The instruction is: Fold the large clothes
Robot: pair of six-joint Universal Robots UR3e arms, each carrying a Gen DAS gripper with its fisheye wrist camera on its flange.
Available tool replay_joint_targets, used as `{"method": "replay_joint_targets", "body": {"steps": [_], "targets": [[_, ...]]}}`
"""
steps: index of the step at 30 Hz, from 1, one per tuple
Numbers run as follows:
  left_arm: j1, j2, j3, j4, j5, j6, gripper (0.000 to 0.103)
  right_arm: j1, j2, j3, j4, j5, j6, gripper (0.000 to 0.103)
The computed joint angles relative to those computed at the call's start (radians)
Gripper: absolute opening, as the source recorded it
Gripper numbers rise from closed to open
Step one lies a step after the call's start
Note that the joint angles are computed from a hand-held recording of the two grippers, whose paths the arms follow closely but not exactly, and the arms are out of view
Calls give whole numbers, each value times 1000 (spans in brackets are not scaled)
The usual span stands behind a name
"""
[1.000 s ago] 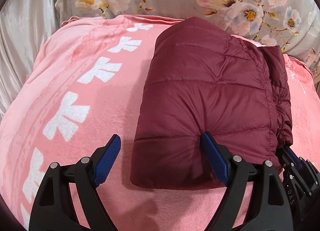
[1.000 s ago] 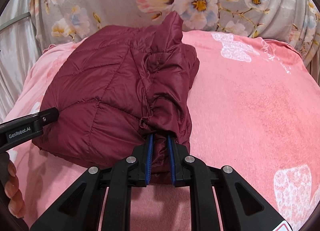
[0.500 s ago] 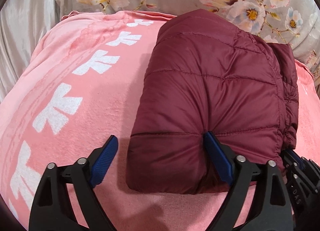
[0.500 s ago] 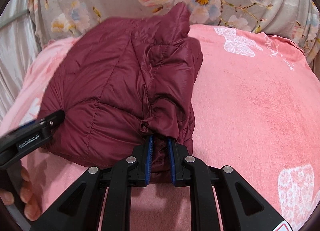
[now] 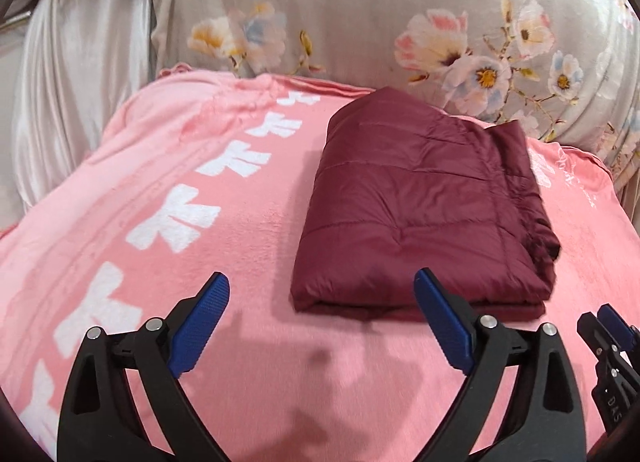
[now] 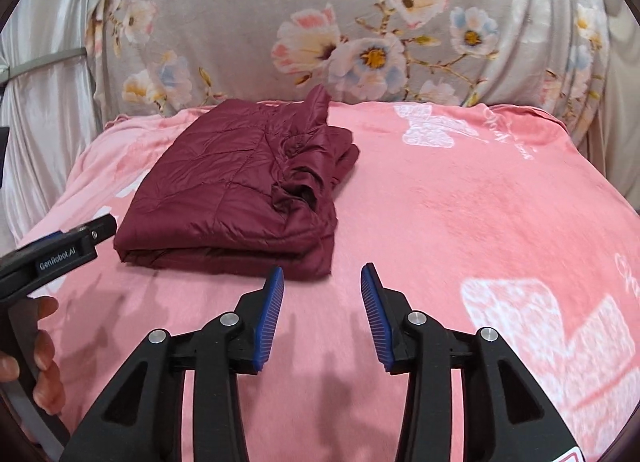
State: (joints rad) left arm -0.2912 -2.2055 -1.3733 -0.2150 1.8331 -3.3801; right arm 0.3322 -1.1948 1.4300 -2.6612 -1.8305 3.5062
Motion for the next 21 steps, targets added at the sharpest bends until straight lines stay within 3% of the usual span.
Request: {"method": "replay_joint_targets", "body": {"steps": [8,21], "targets": [[-52,62,-133,32,40,-25,93,26,-101,167,-38,-63,43,48],[-102,37,-221,140,96,-53,93,78,-76,151,-22,-152,45,68]]}}
